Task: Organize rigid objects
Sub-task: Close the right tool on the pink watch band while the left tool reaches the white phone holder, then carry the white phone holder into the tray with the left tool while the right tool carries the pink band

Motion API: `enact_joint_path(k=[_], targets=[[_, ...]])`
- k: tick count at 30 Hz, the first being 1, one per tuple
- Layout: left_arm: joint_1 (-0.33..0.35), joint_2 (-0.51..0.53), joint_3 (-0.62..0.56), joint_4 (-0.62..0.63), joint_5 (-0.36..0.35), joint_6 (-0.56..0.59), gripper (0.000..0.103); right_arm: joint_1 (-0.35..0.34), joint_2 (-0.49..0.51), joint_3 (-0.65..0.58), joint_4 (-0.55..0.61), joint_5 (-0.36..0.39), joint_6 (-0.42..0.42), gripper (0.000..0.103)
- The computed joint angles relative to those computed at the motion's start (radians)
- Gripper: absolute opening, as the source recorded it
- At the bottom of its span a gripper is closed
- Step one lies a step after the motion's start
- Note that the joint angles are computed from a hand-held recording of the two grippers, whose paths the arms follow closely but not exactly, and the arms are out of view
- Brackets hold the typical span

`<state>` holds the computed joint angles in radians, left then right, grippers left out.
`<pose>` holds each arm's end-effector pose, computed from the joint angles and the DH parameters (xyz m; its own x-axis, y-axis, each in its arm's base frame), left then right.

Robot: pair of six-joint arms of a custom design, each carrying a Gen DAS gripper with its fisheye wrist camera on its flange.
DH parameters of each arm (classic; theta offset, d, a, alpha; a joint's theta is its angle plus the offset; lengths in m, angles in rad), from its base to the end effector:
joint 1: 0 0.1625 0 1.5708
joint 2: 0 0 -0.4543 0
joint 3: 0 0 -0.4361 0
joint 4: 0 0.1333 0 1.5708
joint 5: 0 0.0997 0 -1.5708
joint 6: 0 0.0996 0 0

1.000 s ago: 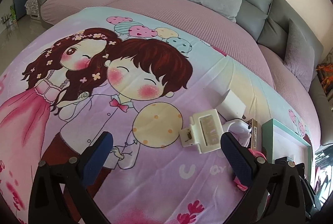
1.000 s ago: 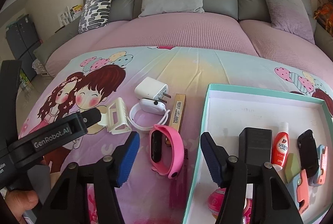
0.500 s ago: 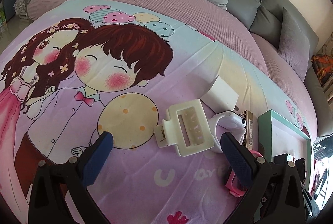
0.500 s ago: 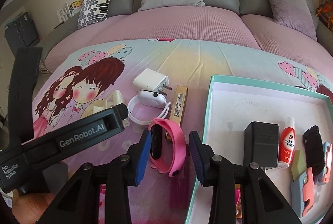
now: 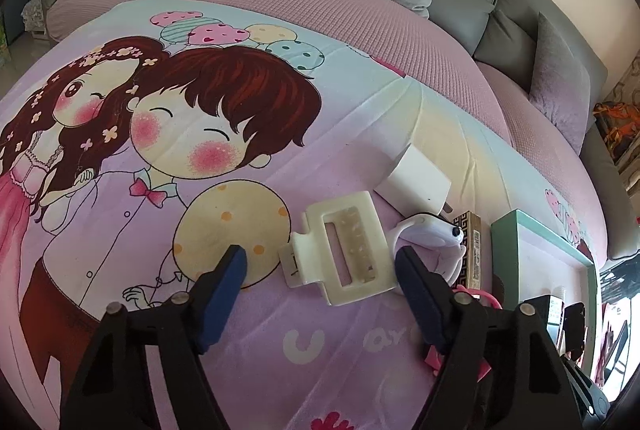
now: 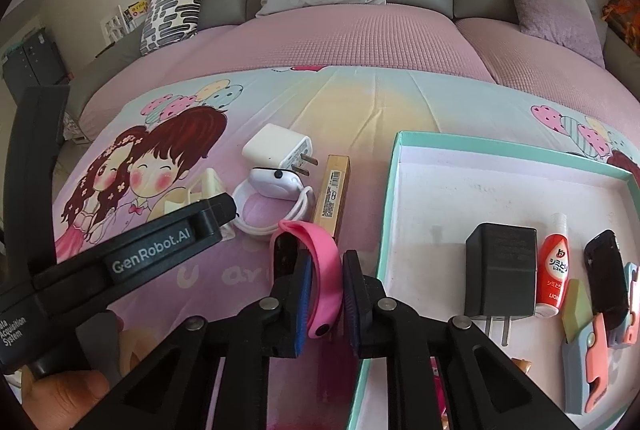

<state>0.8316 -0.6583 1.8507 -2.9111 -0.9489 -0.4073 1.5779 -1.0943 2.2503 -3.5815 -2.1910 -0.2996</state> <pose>-0.2837 -0.5952 -0.0302 -0.8686 0.1550 -0.4707 0.3510 0.8629 -0.3636 0.0790 -0.5102 0.1891 -0.7791 0.2196 0.5872 -0.2455 0.7549 -0.6082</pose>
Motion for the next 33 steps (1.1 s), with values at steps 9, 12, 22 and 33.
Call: enact_joint_path(k=[9,12,22,33], targets=[[0.003,-0.013,0.016,-0.028,-0.028,0.007,0.051,-0.005,-0.008,0.005,0.004,0.015,0.009,0.014],[0.001,-0.019,0.023,-0.037,-0.024,0.005,0.047,-0.004,-0.01,0.008,-0.005,0.021,0.005,0.014],[-0.012,-0.045,0.052,-0.086,-0.006,0.015,0.047,0.009,-0.029,0.02,-0.048,0.031,-0.007,0.013],[-0.055,-0.097,0.097,-0.151,0.024,0.046,0.047,0.008,-0.067,0.038,-0.074,0.049,0.012,0.013]])
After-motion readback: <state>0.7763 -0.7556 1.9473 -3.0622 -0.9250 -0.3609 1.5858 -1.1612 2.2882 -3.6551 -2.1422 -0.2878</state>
